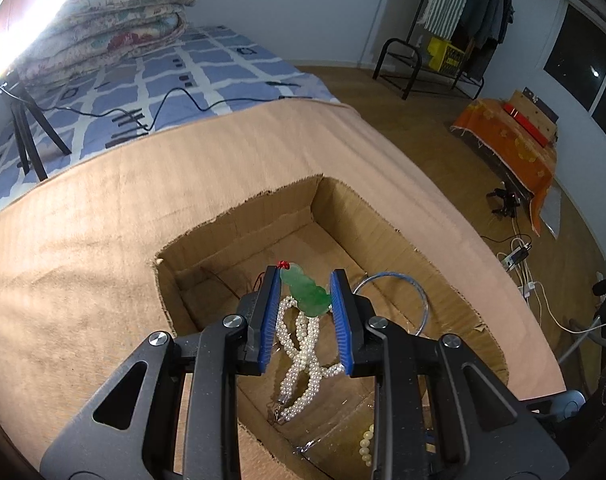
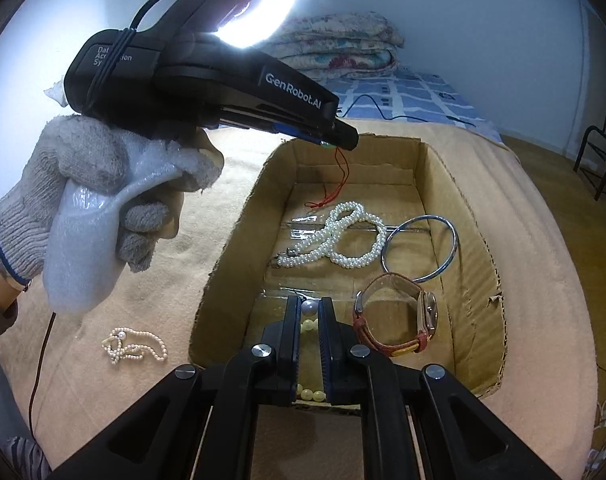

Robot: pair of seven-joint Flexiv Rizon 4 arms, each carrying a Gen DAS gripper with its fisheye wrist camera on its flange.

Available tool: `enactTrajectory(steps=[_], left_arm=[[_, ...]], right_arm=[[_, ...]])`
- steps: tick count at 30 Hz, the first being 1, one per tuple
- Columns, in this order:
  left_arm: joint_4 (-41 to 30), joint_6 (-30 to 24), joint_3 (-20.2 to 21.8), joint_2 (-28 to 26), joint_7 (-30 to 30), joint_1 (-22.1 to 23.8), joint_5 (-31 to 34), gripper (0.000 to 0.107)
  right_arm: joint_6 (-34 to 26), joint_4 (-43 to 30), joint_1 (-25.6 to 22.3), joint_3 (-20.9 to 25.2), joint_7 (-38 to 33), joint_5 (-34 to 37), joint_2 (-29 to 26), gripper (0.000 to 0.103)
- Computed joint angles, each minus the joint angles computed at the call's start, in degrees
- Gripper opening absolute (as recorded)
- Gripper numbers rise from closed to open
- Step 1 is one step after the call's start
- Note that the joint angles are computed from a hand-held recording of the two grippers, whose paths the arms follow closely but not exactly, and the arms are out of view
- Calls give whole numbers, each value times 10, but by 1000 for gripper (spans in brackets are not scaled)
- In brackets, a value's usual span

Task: Organize jewelry
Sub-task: 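Carry the jade pendant in the left tool over the box while the right tool follows, then open the left tool to drop the pendant in the box while the right tool opens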

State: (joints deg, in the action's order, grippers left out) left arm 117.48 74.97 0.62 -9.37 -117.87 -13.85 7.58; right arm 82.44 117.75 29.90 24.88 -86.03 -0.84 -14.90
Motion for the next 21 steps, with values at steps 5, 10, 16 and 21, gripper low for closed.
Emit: enactTrajectory(steps=[5, 10, 16, 21], left_arm=[[-6, -10, -5, -13, 4, -1, -12, 25], [-6, -12, -9, -20, 14, -2, -29, 25], [1, -8, -14, -22, 33, 1, -58, 25], [8, -2, -15, -21, 38, 2, -75, 25]], right_arm=[[-15, -8, -1, 2, -5, 5, -5, 7], [-26, -13, 2, 0, -9, 8, -7, 7], [-27, -14, 6, -2, -9, 9, -8, 7], [-24, -12, 11, -7, -2, 3, -8, 16]])
